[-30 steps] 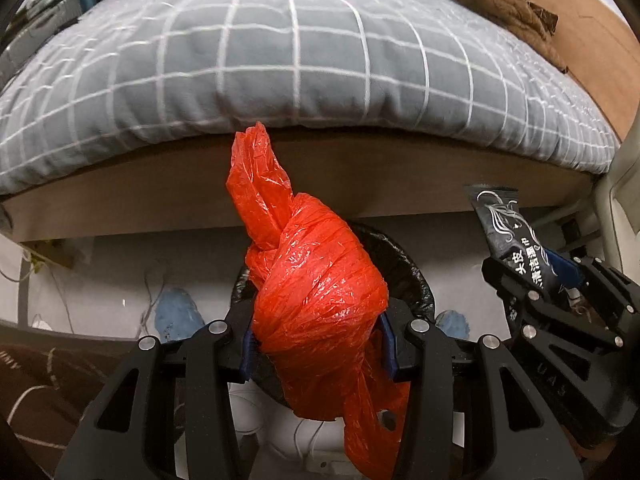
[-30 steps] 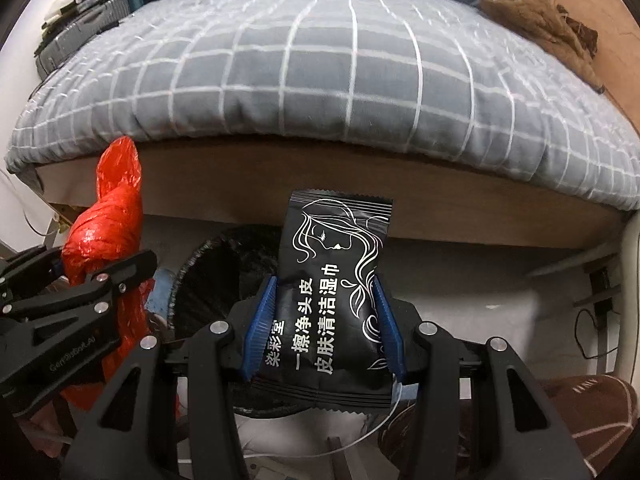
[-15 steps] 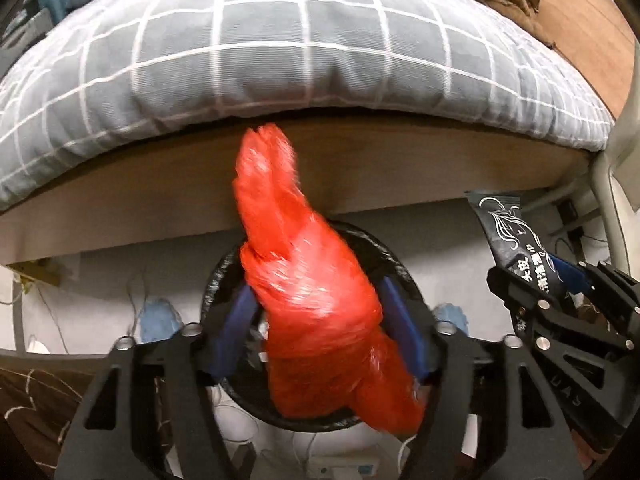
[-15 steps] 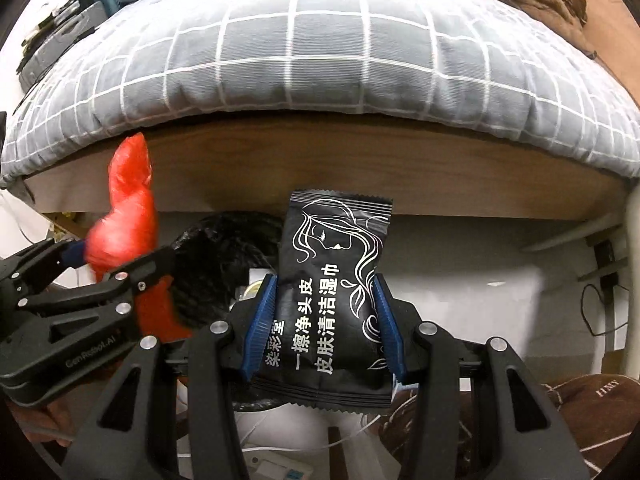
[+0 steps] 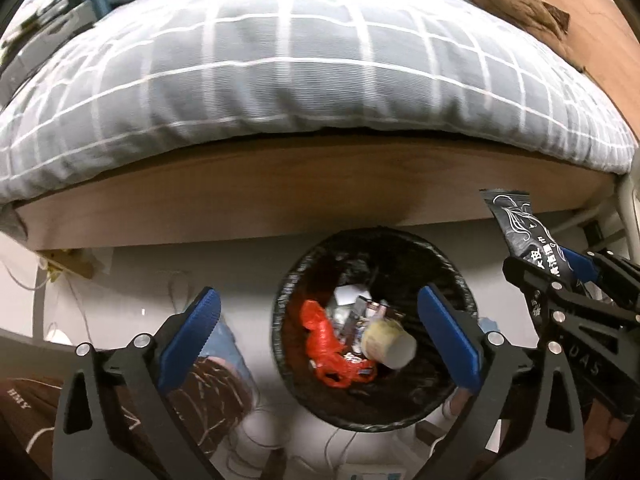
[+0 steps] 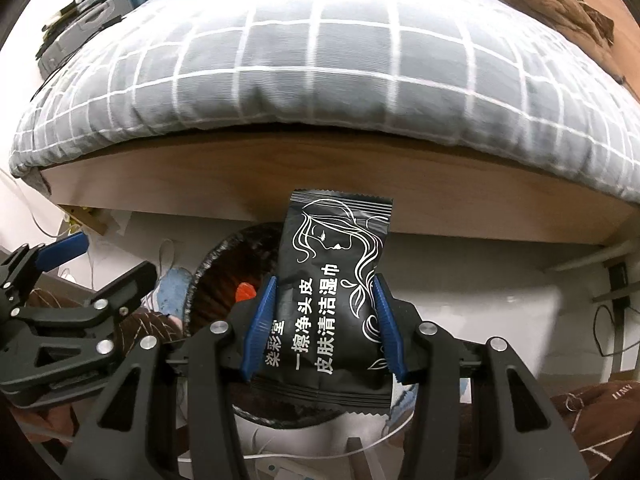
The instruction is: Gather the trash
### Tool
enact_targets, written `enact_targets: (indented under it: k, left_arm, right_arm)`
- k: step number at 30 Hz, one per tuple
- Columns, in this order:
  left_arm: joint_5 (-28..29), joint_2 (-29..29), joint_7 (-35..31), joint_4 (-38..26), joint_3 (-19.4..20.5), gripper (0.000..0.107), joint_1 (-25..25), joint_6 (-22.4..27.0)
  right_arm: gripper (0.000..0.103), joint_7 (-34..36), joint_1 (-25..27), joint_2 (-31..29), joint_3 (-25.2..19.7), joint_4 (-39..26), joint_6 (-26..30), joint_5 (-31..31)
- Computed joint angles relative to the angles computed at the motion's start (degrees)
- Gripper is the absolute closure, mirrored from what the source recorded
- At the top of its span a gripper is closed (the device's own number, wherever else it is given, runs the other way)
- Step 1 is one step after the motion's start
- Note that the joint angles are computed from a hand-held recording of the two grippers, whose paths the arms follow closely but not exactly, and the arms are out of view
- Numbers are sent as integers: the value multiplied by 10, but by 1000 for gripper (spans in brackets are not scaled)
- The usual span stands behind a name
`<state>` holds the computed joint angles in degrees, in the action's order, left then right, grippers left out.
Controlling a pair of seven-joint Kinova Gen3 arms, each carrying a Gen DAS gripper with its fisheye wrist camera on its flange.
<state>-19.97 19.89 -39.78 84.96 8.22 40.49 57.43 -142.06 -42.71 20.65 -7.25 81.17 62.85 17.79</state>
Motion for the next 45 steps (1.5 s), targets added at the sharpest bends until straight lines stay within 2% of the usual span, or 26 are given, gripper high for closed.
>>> enact_targets:
  k: [6, 12, 14, 16, 19, 22, 28, 34, 45]
  left_arm:
    - [-7, -24, 12, 34, -6, 10, -15, -10]
    - [-9, -25, 20, 34, 1, 10, -23, -2]
    - [-9, -25, 21, 34, 2, 10, -23, -1]
    - [-9, -24, 21, 34, 2, 10, -24, -1]
    - [-5, -29, 27, 37, 1, 10, -26, -8]
    - [-14, -30, 42, 36, 0, 10, -22, -5]
    - [-23, -40, 44, 7, 6, 10, -14, 15]
    - [-55, -61, 52, -42, 19, 10, 10, 55]
    - [-123, -114, 70, -156, 55, 10, 59, 176]
  right_arm:
    - [57, 6, -12, 17, -2, -27, 8, 1]
    - [53, 5, -17, 13, 1, -24, 3, 0]
    - [47, 3, -19, 12, 1, -23, 5, 1]
    - [45, 6, -15, 5, 1, -17, 5, 0]
    - [35, 4, -19, 6, 0, -19, 6, 6]
    - [33, -4, -27, 7, 2, -21, 7, 20]
    - [22, -26, -36, -16, 6, -25, 24, 50]
    - [8, -60, -58, -54, -1, -59, 87, 111]
    - [8, -98, -114, -107, -41, -169, 256, 231]
